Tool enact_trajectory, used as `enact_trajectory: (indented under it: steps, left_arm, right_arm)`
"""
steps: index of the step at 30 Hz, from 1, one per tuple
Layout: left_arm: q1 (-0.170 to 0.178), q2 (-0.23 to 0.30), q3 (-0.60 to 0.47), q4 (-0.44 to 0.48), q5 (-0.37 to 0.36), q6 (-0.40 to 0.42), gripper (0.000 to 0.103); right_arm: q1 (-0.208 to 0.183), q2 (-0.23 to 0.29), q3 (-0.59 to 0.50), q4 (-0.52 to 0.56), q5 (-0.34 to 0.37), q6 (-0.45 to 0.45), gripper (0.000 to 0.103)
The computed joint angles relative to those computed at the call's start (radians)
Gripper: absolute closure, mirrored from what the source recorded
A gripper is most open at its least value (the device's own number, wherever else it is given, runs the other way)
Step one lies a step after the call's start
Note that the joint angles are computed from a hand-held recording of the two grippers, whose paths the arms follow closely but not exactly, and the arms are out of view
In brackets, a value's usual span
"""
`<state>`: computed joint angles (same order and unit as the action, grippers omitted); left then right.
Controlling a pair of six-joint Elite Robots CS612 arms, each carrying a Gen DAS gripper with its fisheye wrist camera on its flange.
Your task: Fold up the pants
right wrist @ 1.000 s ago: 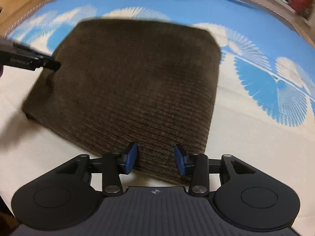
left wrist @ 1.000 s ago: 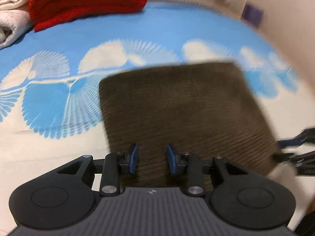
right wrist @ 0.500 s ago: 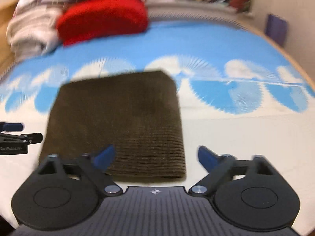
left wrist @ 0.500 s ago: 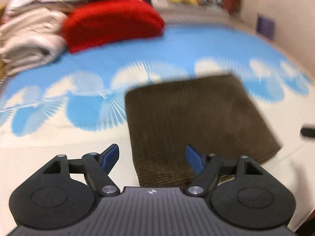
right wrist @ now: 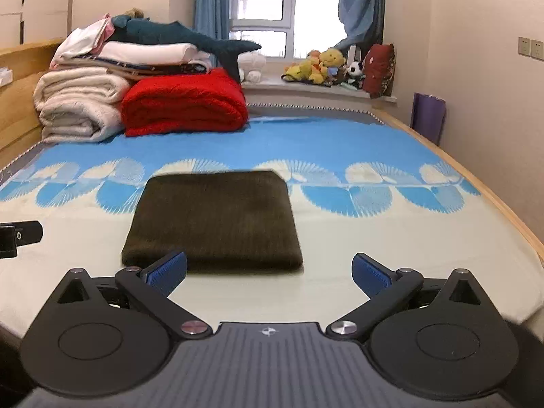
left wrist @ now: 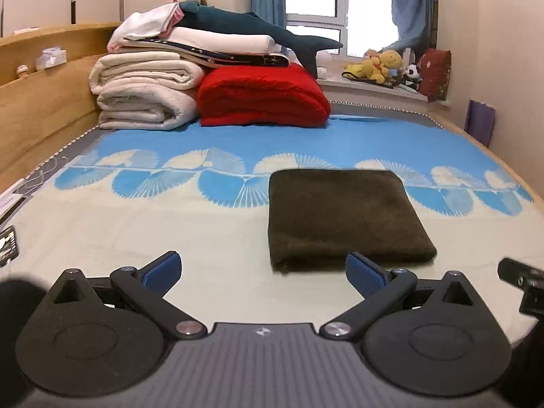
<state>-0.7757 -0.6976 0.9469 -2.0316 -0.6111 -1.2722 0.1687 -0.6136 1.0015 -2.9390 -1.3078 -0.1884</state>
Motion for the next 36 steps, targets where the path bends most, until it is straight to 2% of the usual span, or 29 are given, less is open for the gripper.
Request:
enact_trajectory:
  steps: [4,6,7,9,12,19,26,36]
  left_arm:
    - [-0.030,-0.018,0.052,0.007,-0.027,-0.087,0.000]
    - [-0.026,-0.004,0.059,-0.045,-0.051,-0.022,0.000]
    - [-0.021,0.005,0.049,-0.049,-0.064,0.003,0.000]
    - [-0.014,0.021,0.029,-0.028,-0.063,-0.005,0.000]
    - [-0.007,0.041,0.015,-0.039,-0.068,0.034,0.000]
    - [-0.013,0.040,0.051,-0.149,-0.033,0.099,0.000]
    - [-0.008,0.026,0.068,-0.139,-0.030,0.037,0.000]
    - [-0.010,0.028,0.067,-0.141,-0.020,0.042,0.000]
  right_arm:
    - [-0.006,-0.074,0.144,-0.077,-0.016,-0.002,0.001]
    - [-0.007,-0.090,0.170,-0.066,0.001,-0.009,0.001]
    - [-0.007,-0.091,0.176,-0.068,0.007,-0.025,0.001]
    - [-0.001,-0.082,0.170,-0.059,-0.020,-0.054,0.001]
    - [0.004,-0.072,0.139,0.038,-0.047,-0.026,0.001]
    - [0.009,-0.066,0.135,0.047,-0.052,-0.014,0.001]
    - [0.011,-0.064,0.140,0.014,-0.048,-0.023,0.001]
    - [0.012,-0.063,0.141,0.004,-0.048,-0.025,0.001]
